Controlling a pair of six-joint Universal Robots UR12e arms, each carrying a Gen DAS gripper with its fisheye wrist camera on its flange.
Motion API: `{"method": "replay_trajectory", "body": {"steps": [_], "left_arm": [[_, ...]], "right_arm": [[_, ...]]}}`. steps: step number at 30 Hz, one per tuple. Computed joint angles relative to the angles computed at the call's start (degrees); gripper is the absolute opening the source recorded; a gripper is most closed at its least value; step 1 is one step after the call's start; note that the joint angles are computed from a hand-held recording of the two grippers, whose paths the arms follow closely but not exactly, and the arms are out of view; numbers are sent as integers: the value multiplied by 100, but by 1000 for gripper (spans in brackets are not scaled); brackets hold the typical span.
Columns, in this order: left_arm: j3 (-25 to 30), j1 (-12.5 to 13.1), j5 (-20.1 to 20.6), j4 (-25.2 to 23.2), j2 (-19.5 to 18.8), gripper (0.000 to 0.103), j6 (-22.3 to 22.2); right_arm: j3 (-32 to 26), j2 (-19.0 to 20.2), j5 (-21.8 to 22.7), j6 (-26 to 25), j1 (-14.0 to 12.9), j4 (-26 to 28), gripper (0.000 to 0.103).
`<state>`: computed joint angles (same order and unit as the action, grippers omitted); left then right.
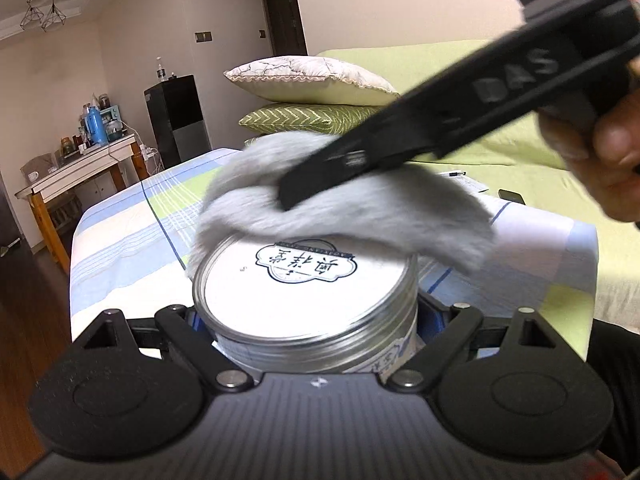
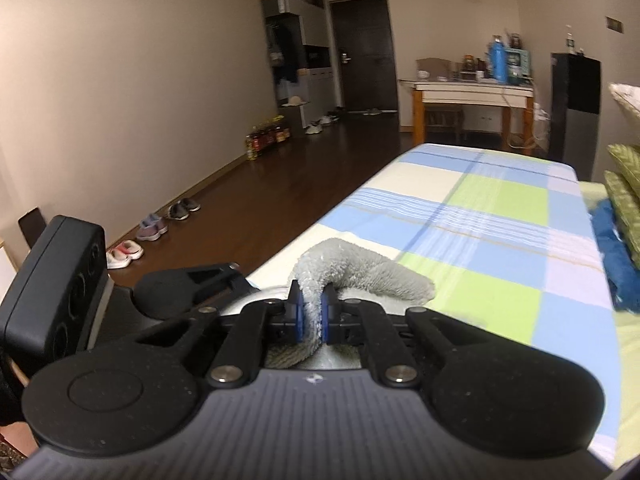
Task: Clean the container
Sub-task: 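Hold the jar base-up with the left tool while the right tool wipes its base with the cloth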
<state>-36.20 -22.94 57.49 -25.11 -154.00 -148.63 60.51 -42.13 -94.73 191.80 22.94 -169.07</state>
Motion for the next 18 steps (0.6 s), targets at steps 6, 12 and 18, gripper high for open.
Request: {"method": "replay_trajectory", "body": {"steps": [6,12,18], "left_arm": [[12,-2,6,-9,-5,90,-9],[106,-5,20,-67,-48,90,-35],[-40,-8,37,26,14,90,-45]], "right_arm": [[538,-296,-46,-19,50,-241,6],[686,-377,251,80,93,-361,7],[299,-112,774,310,-4,-340,7]]}}
